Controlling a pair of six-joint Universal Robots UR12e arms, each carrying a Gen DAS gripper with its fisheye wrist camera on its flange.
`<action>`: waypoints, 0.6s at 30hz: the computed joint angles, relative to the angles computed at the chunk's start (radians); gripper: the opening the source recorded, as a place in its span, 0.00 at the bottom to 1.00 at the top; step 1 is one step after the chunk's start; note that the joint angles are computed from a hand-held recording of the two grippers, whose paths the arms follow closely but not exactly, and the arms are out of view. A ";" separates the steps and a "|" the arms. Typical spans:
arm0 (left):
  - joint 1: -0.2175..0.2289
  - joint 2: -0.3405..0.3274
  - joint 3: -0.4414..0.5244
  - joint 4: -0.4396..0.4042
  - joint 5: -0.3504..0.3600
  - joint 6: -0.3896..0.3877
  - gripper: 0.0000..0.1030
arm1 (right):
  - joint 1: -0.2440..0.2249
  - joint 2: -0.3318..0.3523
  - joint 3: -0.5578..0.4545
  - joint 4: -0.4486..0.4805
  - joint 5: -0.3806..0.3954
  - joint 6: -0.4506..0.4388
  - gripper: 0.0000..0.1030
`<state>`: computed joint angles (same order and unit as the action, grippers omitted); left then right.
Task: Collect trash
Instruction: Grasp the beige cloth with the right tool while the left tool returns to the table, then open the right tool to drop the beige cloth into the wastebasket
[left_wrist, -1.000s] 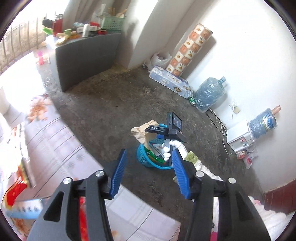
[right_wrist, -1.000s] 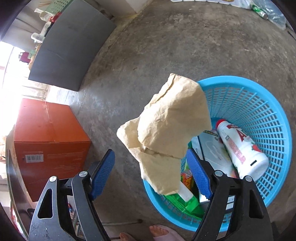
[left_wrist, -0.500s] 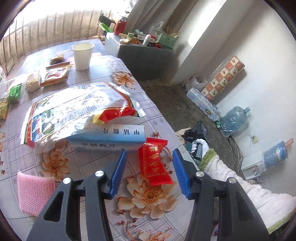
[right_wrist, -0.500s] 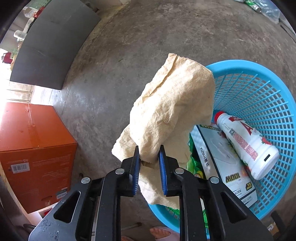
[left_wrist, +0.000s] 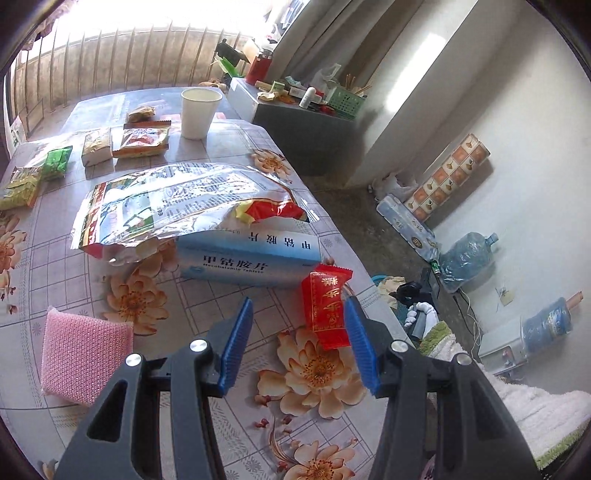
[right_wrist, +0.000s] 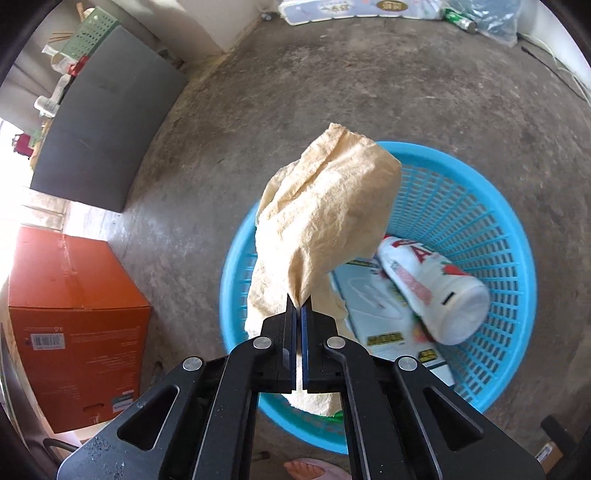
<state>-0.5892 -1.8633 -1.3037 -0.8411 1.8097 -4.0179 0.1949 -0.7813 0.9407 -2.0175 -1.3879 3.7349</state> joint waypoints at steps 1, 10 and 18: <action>0.000 0.005 -0.006 0.001 0.003 -0.003 0.48 | -0.004 -0.002 0.009 0.011 -0.015 0.011 0.00; 0.002 0.027 -0.032 -0.016 0.049 -0.035 0.48 | -0.006 0.022 -0.002 0.026 -0.059 -0.030 0.34; 0.007 0.033 -0.047 0.004 0.052 -0.039 0.49 | -0.002 0.003 0.029 -0.075 -0.069 -0.070 0.52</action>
<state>-0.5823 -1.8303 -1.3506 -0.8375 1.8615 -4.0567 0.1925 -0.7780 0.9696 -2.0921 -1.4573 3.6648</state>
